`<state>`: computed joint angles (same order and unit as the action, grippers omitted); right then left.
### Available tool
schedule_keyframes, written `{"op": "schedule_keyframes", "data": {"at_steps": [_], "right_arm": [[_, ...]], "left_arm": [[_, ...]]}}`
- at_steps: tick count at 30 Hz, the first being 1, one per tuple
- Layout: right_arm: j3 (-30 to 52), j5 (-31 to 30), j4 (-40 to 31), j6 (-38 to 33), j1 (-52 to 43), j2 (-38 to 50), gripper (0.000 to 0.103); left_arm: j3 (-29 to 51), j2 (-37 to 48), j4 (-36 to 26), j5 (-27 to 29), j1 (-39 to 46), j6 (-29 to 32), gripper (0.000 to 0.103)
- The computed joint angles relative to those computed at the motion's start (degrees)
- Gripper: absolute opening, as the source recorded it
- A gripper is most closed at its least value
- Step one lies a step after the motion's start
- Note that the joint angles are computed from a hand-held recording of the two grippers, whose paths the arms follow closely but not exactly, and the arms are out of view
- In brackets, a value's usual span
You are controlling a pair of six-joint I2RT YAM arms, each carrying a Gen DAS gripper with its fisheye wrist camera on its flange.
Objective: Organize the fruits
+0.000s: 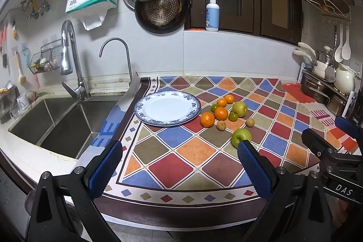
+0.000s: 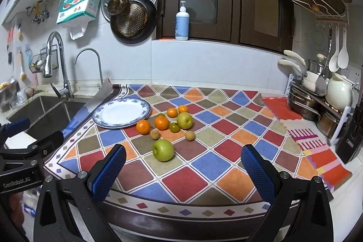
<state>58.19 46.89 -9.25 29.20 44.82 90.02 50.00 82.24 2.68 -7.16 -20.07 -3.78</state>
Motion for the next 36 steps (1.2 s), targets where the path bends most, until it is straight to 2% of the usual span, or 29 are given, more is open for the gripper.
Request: {"op": "schedule_keyframes", "data": {"at_steps": [19,27,36], "right_arm": [[1.04,0.25,-0.29,0.08,0.24,0.82,0.102],[4.77,-2.24,-0.8,0.92,-1.76,5.32,0.102],[12.34,-5.21,-2.96,3.09,-4.81,13.55,0.102]], "left_arm": [[0.37,0.62,-0.22,0.55,0.63,0.55,0.103],[5.12,6.73,-0.02,3.77,3.26,3.55,0.103],[15.56,17.92,-0.27,10.77,6.59,10.39,0.102]]}}
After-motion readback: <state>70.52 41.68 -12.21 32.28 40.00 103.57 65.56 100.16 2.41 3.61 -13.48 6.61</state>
